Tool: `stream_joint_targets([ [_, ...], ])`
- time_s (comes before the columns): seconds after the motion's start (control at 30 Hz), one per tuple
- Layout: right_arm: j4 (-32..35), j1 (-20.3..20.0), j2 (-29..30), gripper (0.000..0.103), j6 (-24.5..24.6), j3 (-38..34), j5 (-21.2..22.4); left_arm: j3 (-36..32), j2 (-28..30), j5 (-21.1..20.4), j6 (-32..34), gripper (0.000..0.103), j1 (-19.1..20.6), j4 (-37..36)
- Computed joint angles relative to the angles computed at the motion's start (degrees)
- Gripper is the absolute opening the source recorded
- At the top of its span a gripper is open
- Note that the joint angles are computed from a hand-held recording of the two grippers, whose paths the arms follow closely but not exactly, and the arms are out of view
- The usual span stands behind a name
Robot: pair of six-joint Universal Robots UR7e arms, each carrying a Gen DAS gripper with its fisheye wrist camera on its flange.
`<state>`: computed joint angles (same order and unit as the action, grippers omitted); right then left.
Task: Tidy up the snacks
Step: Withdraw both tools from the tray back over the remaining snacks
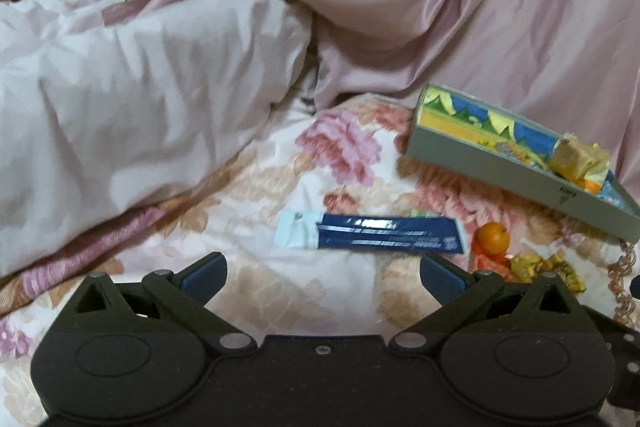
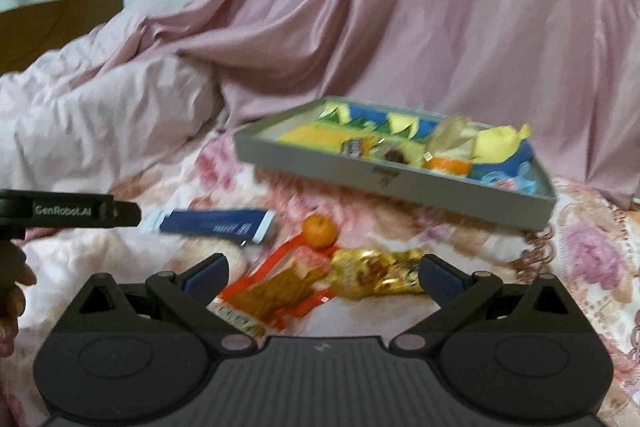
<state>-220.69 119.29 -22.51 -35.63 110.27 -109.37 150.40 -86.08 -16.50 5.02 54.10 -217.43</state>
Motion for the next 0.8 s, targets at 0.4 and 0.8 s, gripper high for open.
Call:
stream_joint_targets([
  [0.4, 10.5, 0.32, 2.3, 0.103, 3.74, -4.08, -2.67, -3.14, -0.07, -7.09, -5.63, 0.102, 7.94, 6.17],
  [0.8, 15.88, 0.55, 6.15, 0.103, 8.13, -10.35, -3.91, -3.78, 3.79, -5.18, 3.85, 0.102, 7.84, -4.35],
])
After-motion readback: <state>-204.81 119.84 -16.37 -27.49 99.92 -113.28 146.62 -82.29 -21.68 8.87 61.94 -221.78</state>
